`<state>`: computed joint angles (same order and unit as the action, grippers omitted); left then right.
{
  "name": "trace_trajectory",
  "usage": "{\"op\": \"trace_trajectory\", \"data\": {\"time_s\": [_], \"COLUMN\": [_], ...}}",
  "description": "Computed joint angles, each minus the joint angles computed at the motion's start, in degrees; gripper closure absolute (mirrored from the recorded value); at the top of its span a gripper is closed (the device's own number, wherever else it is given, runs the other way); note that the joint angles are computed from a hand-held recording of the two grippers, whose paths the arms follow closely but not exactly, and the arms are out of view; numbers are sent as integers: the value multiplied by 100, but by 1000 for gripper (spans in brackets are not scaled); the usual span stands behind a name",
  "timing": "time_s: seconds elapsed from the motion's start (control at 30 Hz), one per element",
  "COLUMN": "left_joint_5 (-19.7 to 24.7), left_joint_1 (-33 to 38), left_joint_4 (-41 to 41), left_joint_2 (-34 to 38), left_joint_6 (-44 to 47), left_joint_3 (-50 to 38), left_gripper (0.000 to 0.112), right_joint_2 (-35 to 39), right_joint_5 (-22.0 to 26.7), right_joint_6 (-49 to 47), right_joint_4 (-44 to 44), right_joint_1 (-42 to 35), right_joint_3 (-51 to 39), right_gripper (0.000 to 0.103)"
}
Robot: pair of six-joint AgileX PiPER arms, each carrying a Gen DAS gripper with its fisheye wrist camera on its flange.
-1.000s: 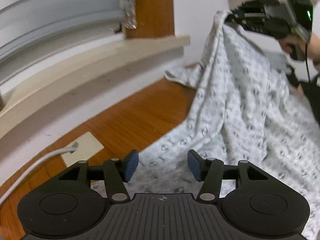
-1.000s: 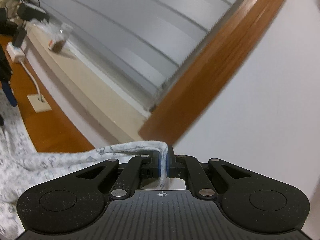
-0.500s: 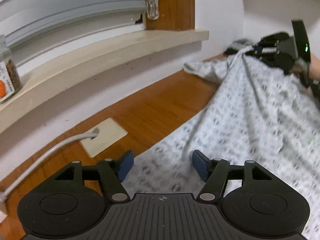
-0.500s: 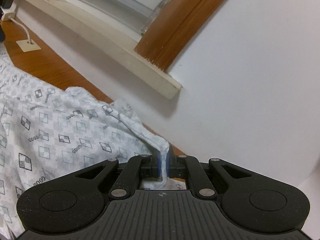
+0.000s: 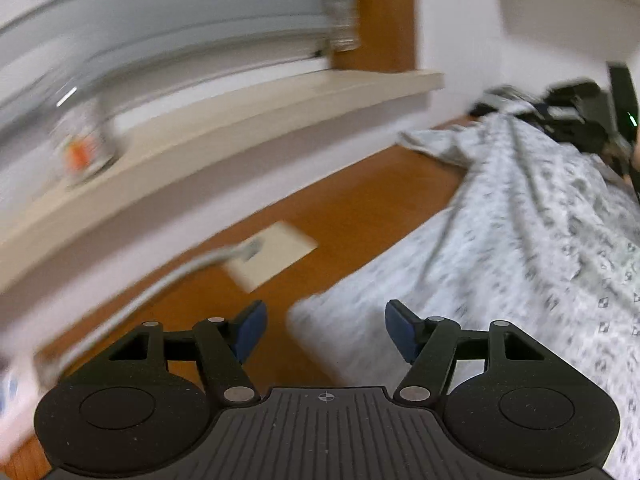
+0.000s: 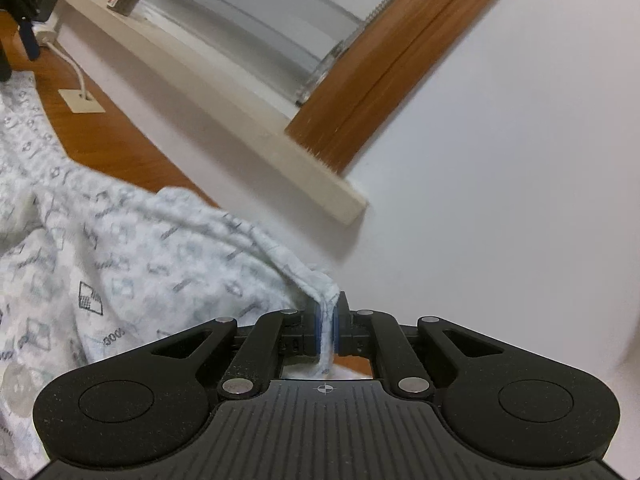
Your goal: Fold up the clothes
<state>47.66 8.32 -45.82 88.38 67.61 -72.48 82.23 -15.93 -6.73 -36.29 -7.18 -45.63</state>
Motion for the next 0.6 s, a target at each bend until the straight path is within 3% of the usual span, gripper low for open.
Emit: {"op": "trace_trajectory", "data": {"time_s": [0.2, 0.37, 0.43, 0.47, 0.5, 0.6], "left_joint_5": [878, 930, 822, 768, 725, 717], "left_joint_1": [562, 340, 229, 187, 153, 344], "left_joint_4": [-961, -1036, -1151, -1185, -1209, -2034], "left_joint_2": [346, 604, 651, 658, 661, 470], "left_joint_6": [-12, -538, -531, -508, -490, 172], "left_joint_3": [-125, -358, -317, -288, -261, 76], "left_gripper": [49, 61, 82, 101, 111, 111], "right_joint_2": [108, 38, 16, 18, 24, 16], "right_joint_5": [-108, -77, -85, -93, -103, -153], "right_joint_6": [-377, -470, -471, -477, -496, -497], "right_joint_4": [435, 467, 450, 452, 468, 467], "right_joint_1": [-3, -16, -23, -24, -22, -42], "right_joint_3": [135, 174, 193, 196, 199, 237], "right_gripper": [96, 96, 96, 96, 96, 96]}}
